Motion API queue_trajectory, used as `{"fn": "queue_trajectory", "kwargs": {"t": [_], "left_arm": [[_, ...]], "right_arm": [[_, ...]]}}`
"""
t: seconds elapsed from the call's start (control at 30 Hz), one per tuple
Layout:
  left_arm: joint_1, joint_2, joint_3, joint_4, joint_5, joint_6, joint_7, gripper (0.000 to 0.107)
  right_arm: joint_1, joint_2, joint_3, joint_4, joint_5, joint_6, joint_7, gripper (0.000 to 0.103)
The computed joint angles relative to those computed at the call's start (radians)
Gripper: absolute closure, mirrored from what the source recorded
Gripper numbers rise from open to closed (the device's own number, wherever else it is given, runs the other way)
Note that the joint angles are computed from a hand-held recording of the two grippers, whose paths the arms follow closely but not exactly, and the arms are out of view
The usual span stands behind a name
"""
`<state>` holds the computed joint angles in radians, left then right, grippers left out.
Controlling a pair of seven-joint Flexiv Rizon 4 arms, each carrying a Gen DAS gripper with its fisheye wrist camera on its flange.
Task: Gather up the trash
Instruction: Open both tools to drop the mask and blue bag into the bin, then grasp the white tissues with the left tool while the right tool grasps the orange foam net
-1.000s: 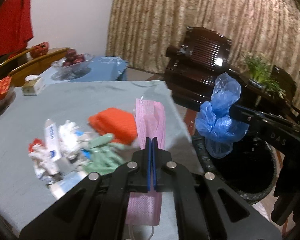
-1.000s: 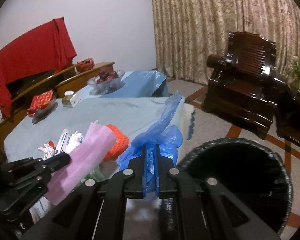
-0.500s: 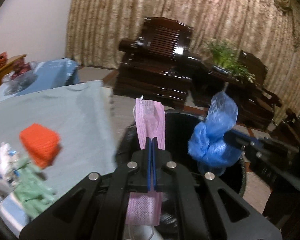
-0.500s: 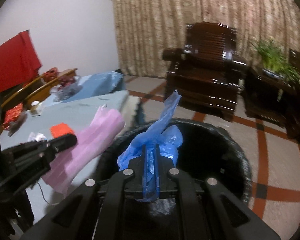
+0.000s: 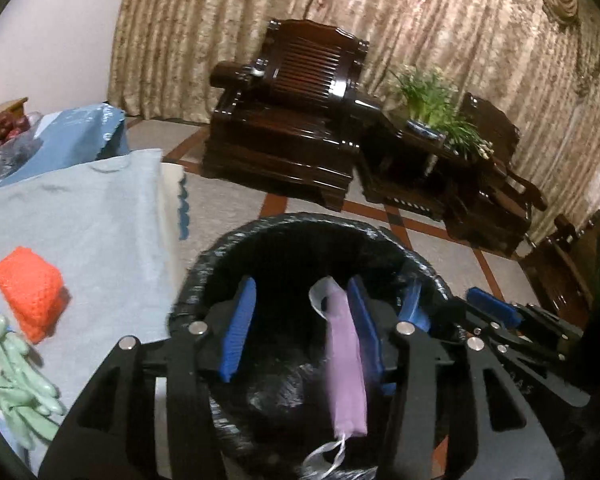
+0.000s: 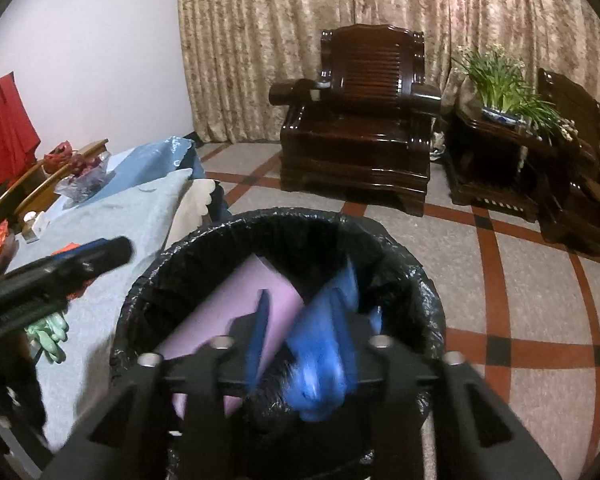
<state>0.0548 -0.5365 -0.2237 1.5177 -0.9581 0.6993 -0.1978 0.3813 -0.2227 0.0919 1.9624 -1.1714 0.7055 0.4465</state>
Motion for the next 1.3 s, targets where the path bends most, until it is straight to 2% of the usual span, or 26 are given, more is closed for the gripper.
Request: {"fn": "queue_trajectory", "kwargs": {"t": [0.03, 0.07, 0.13, 0.17, 0.27, 0.5, 0.7, 0.9, 1.0, 1.17, 1.3], "left_arm": [[0.010, 0.000, 0.002, -0.006, -0.006, 0.002, 0.007, 0.049], [0.016, 0.000, 0.004, -0.008, -0.017, 0.016, 0.019, 0.042], [0.029, 0.010, 0.003, 0.006, -0.054, 0.072, 0.066, 0.032], [0.036, 0.014, 0.004, 0.008, -0.066, 0.089, 0.081, 0.026], [0.055, 0.027, 0.010, 0.024, -0.116, 0.167, 0.140, 0.021], [0.121, -0.015, 0.042, -0.024, -0.135, 0.321, 0.131, 0.021], [0.194, -0.082, 0.044, -0.105, -0.066, 0.402, 0.045, 0.021], [0.263, -0.146, 0.024, -0.169, 0.010, 0.433, -0.030, 0.021], [0.275, -0.172, 0.017, -0.188, 0.053, 0.447, -0.063, 0.024], [0.294, -0.220, 0.003, -0.232, 0.115, 0.449, -0.119, 0.030], [0.286, -0.285, 0.023, -0.320, 0.197, 0.407, -0.205, 0.036]], "right_arm": [[0.002, -0.003, -0.001, -0.006, -0.004, 0.000, 0.000, 0.054], [0.006, -0.004, 0.000, -0.009, -0.010, -0.006, 0.005, 0.039], [0.017, -0.012, -0.004, -0.027, -0.038, -0.022, 0.019, 0.020], [0.019, -0.018, -0.007, -0.036, -0.055, -0.017, 0.021, 0.016], [0.031, -0.053, -0.017, -0.087, -0.104, 0.006, 0.013, 0.009], [0.069, -0.187, -0.070, -0.264, -0.198, 0.142, -0.023, 0.006], [0.118, -0.323, -0.128, -0.436, -0.181, 0.271, -0.088, 0.006], [0.171, -0.481, -0.176, -0.628, -0.070, 0.356, -0.239, 0.008], [0.182, -0.565, -0.176, -0.737, 0.034, 0.359, -0.356, 0.014], [0.205, -0.629, -0.202, -0.818, 0.143, 0.364, -0.443, 0.021], [0.224, -0.660, -0.223, -0.858, 0.224, 0.354, -0.507, 0.023]]}}
